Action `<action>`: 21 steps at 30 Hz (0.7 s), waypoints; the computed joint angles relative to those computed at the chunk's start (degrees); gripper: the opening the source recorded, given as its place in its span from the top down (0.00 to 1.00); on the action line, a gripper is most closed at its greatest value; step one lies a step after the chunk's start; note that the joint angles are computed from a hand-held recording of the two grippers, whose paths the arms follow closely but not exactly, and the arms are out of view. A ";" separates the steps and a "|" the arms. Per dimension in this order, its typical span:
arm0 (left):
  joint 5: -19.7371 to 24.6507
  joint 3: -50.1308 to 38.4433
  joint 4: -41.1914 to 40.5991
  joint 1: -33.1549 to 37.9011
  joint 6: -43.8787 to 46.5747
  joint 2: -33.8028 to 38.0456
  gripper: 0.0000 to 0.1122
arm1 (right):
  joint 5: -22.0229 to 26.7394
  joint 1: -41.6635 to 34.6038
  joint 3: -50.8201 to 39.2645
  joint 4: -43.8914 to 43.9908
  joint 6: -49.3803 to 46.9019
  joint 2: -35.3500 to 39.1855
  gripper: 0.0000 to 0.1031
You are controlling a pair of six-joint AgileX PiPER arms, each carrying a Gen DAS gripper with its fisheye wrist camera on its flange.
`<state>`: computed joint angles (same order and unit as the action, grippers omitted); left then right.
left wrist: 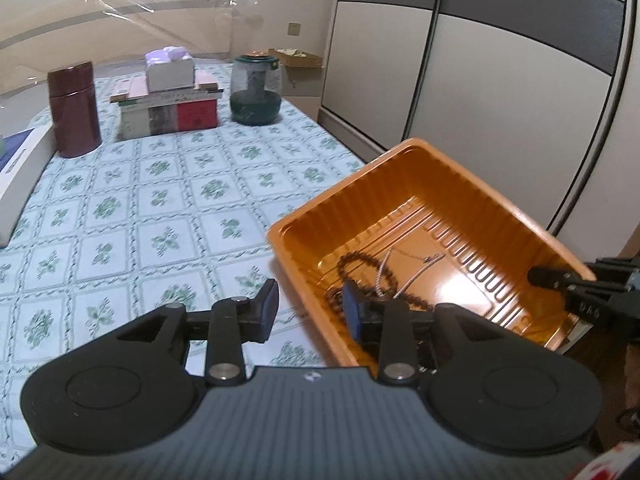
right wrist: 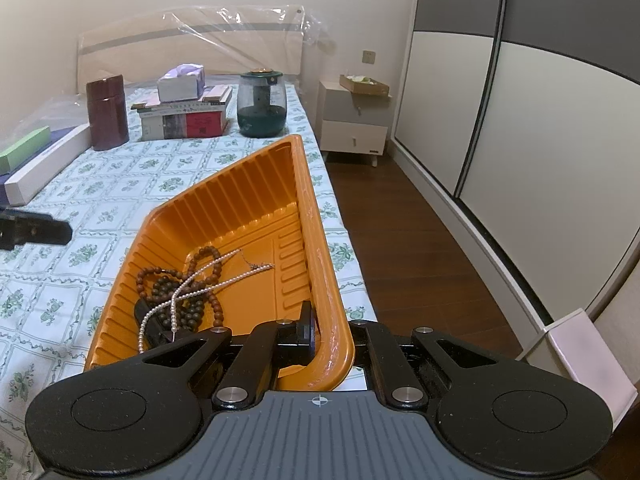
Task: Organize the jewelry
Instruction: 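Set the orange tray down on the bed with the right tool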
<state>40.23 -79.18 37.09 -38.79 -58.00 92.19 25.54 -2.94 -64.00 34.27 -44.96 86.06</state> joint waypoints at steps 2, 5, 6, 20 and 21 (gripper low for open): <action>0.36 1.40 0.98 -0.20 -1.23 -0.95 0.69 | 0.25 -0.23 -0.05 0.67 -0.62 0.06 0.95; 1.34 3.59 3.00 -0.73 -3.57 -2.57 0.63 | 1.50 -1.12 -0.82 2.33 -1.71 0.68 0.94; 1.51 4.55 3.78 -0.90 -4.57 -3.27 0.59 | 2.32 -1.80 -1.18 3.86 -2.72 1.11 0.94; 7.80 18.14 10.56 -3.08 -19.72 -13.57 0.24 | 18.66 -15.63 -6.30 21.02 -9.72 11.21 0.94; 8.07 18.95 10.44 -3.09 -20.21 -14.27 0.24 | 20.06 -16.82 -6.62 22.21 -10.57 12.14 0.94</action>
